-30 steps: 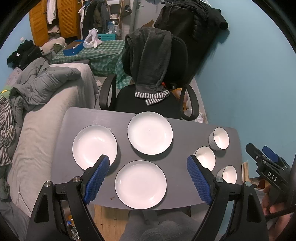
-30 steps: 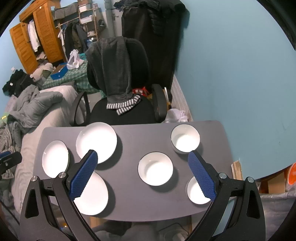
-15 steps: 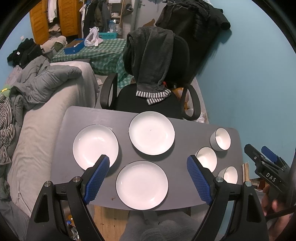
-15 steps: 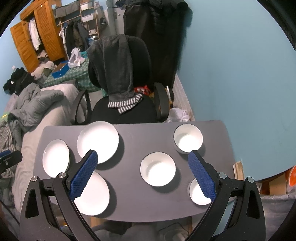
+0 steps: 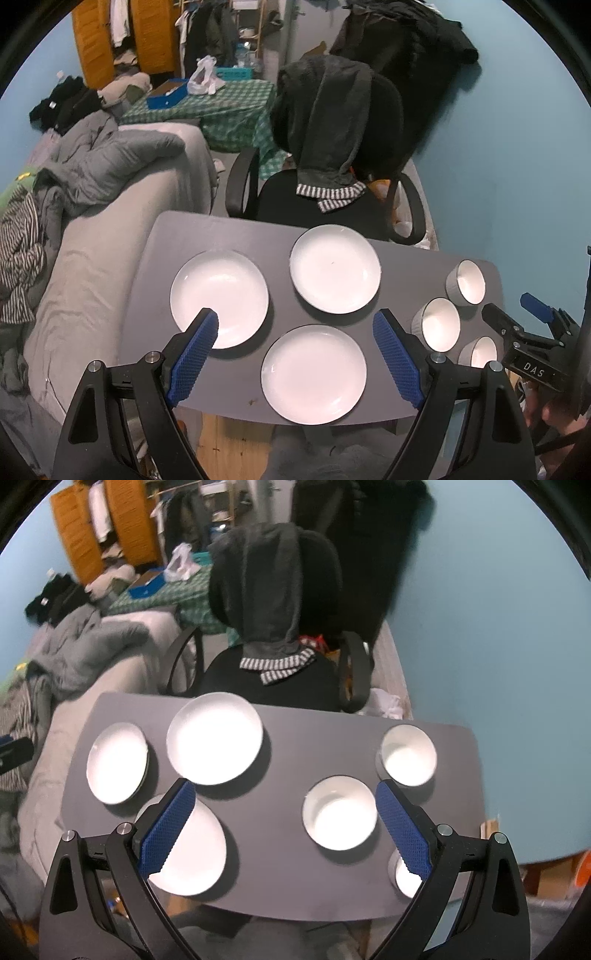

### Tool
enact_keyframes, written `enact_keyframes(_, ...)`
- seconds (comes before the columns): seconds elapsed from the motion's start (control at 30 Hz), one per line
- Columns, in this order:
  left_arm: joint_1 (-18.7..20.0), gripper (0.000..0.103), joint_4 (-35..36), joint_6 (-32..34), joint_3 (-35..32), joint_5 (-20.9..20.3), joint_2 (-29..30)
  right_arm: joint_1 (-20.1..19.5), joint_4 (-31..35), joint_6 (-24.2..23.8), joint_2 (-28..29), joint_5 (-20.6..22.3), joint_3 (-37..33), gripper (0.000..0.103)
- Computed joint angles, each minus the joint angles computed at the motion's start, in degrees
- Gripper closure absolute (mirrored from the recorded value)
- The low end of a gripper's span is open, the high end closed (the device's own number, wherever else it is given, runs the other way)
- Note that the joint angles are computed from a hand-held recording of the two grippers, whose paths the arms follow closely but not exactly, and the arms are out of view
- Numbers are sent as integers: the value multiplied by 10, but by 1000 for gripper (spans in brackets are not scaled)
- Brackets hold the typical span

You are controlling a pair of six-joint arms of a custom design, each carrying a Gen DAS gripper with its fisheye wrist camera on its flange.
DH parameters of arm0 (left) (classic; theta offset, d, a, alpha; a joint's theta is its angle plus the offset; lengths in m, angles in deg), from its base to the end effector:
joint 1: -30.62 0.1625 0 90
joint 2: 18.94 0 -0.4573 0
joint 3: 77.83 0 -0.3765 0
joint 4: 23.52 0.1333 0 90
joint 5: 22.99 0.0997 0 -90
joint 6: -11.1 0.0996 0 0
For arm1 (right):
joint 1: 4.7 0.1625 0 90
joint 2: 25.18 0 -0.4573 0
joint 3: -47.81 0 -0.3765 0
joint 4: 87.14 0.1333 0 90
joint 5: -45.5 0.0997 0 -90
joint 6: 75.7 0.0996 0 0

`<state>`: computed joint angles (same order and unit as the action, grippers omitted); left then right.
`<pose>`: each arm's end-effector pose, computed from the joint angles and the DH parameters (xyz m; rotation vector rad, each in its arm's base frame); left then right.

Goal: Organize plates and bowls

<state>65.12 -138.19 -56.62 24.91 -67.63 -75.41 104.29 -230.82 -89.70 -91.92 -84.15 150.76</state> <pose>-0.3622 -0.4967 0.1699 -0.0643 2.3746 -0.6558 0.2620 -0.5470 0.3170 0.5617 -2.3716 0.4117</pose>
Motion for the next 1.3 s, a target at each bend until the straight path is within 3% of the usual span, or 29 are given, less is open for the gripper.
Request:
enact_keyframes(0.33,13,16,21,-47,41,-14,-28,-7,46,14,29,49,-15,6)
enact_keyframes(0.6,19,16,24,-51,67,-16,-40,-4,38,-5,55,68,-6,6)
enact_keyframes(0.83,40,16,-14,-26,93,-41,-37,-14,34,-21,77,84,6,6)
enact_keyframes(1.3,80,16,-128,47,146,-86,-6,-42,6,-43,107,70,47,6)
